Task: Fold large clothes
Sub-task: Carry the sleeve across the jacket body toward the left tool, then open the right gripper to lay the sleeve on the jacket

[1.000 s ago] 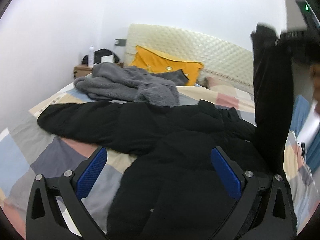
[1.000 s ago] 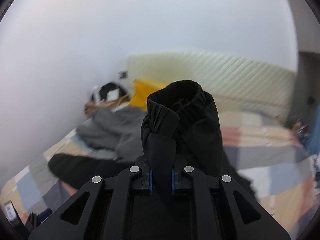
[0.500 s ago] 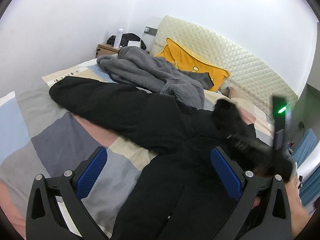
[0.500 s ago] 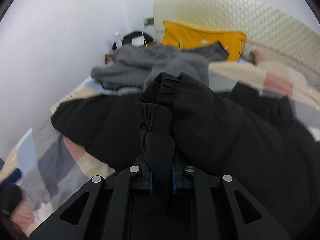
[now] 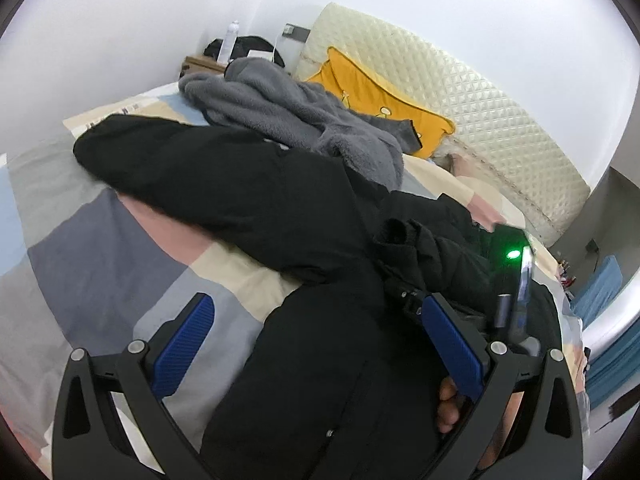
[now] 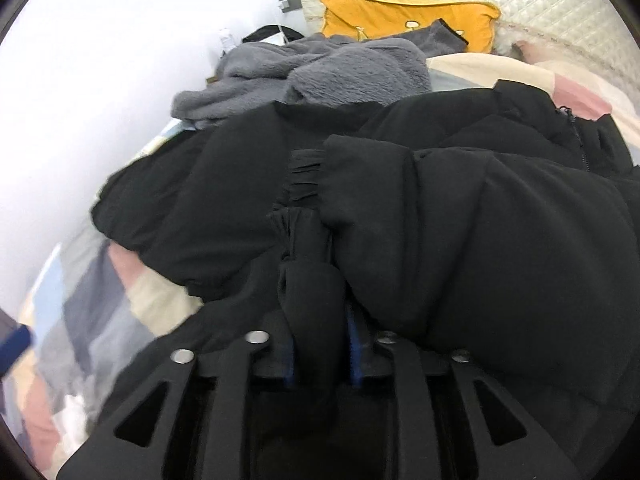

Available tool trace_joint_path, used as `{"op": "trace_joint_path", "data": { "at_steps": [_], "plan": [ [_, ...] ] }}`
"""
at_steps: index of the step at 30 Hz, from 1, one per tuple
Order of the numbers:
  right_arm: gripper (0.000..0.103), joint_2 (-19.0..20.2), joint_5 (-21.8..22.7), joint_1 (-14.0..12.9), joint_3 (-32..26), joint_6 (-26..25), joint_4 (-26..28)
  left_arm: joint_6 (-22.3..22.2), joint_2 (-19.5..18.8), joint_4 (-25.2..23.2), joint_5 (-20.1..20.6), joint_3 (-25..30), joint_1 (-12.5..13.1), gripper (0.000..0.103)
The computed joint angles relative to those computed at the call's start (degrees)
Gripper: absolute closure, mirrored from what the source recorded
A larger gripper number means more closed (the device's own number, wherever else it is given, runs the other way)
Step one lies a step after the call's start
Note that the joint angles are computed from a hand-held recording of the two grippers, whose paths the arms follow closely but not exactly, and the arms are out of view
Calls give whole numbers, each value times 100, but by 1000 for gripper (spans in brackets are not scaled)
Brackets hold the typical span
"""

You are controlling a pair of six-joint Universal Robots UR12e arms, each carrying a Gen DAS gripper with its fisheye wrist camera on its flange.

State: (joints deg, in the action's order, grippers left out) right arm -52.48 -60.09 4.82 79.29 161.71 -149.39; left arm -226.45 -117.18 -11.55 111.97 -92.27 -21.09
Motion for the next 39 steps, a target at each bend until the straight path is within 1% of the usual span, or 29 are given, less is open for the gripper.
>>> {"op": "trace_joint_path", "data": {
  "at_steps": [3,5,8,12,16,19,21,24,26,27,28,29,31,33,35,36,37,38,39],
  "plan": [
    [63,-99,250,-33,73,-197,32,-55,26,13,-25,-39,19,0],
    [61,-198,408,-74,151,-275,2,-63,53,24,69,-71,19,0],
    [60,-372,506,-156,309,-277,-198,257,40,7,311,-5,-48,0],
    [59,-590,516,-321,506,-63,-596,765,-36,37,300,126,-125,0],
    [56,-853,324,-567,797,245,-1205,1185,-114,63,134,255,-197,0],
    [55,-1003,245,-811,958,430,-1450,1384,-169,127,-65,329,-241,0],
    [55,-1094,122,-973,1085,486,-1617,1547,-214,140,-171,398,-278,0],
    [55,-1211,-120,-1199,1284,438,-1874,1792,-277,179,-259,490,-347,0],
    [54,-1248,-230,-1338,1387,497,-1983,1859,-313,172,-261,545,-387,0],
    [53,-1252,-277,-1415,1430,581,-2018,1867,-334,162,-263,569,-405,0],
    [51,-1251,-337,-1477,1457,648,-2017,1861,-360,138,-169,599,-433,0],
    [50,-1248,-453,-1530,1479,709,-1978,1864,-384,127,-87,628,-455,0],
    [49,-1227,-537,-1649,1577,882,-2020,1934,-418,106,-62,669,-475,0],
    [47,-1195,-668,-1723,1624,939,-1957,1963,-453,7,-43,726,-492,0],
    [41,-1145,-893,-1759,1609,871,-1828,1973,-485,-106,5,777,-513,0],
    [31,-1102,-1002,-1763,1587,779,-1794,1973,-500,-149,9,798,-521,0],
    [24,-1072,-1071,-1775,1575,742,-1778,1978,-509,-192,-2,817,-527,0],
    [23,-1054,-1100,-1796,1566,743,-1738,1997,-523,-228,-14,840,-537,0],
    [23,-1022,-1138,-1813,1525,773,-1578,2038,-540,-265,-1,867,-550,0]
  ]
}}
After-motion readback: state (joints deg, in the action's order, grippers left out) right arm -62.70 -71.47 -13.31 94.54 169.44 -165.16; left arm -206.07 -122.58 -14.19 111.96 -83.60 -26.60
